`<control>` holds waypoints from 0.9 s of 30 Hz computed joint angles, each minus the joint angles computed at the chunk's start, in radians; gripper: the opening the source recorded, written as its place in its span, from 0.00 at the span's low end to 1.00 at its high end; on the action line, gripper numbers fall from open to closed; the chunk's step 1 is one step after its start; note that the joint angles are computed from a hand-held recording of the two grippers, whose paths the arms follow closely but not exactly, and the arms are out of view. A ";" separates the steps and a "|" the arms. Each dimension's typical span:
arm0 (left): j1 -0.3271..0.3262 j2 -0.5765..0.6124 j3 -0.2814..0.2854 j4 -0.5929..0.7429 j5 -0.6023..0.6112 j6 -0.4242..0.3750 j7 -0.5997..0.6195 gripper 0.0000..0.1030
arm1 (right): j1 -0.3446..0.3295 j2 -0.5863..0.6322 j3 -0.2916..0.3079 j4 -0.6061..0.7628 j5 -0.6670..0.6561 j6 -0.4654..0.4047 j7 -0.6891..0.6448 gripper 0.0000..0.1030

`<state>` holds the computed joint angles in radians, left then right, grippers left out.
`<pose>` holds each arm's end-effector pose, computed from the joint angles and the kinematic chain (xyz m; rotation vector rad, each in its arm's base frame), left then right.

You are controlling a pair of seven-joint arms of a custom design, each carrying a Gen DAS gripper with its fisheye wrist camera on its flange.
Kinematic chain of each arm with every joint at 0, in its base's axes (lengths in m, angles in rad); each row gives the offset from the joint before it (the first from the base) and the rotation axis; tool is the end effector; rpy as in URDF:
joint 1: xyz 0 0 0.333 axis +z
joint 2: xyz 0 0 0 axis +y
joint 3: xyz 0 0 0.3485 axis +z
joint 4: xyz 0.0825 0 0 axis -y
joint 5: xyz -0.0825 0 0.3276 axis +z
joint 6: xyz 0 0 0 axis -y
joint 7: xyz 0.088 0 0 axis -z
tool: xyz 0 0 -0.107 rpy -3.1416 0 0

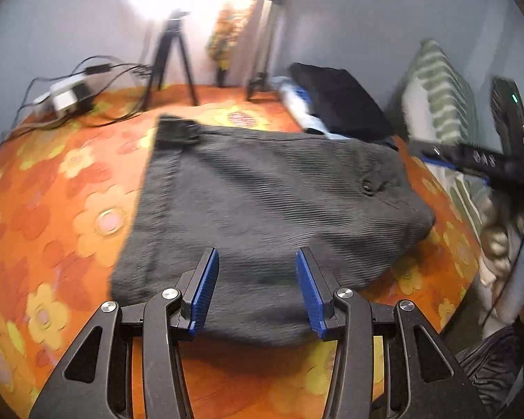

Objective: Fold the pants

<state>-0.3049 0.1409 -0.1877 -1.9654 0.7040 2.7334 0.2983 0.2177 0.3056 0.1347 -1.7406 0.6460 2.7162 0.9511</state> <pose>0.5053 -0.2923 0.5294 -2.0514 1.6307 -0.8822 0.6160 0.1907 0.5289 -1.9960 1.2554 -0.2620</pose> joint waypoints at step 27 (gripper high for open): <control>-0.148 0.444 0.027 0.556 -0.234 -0.189 0.441 0.44 | -0.183 0.036 -0.026 -0.179 0.541 -0.156 -0.101 0.56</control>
<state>-0.4531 0.5844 -0.1608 -1.4092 0.4704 2.5445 0.7389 0.0343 0.3414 0.1082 -1.9200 1.1868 2.5599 0.8499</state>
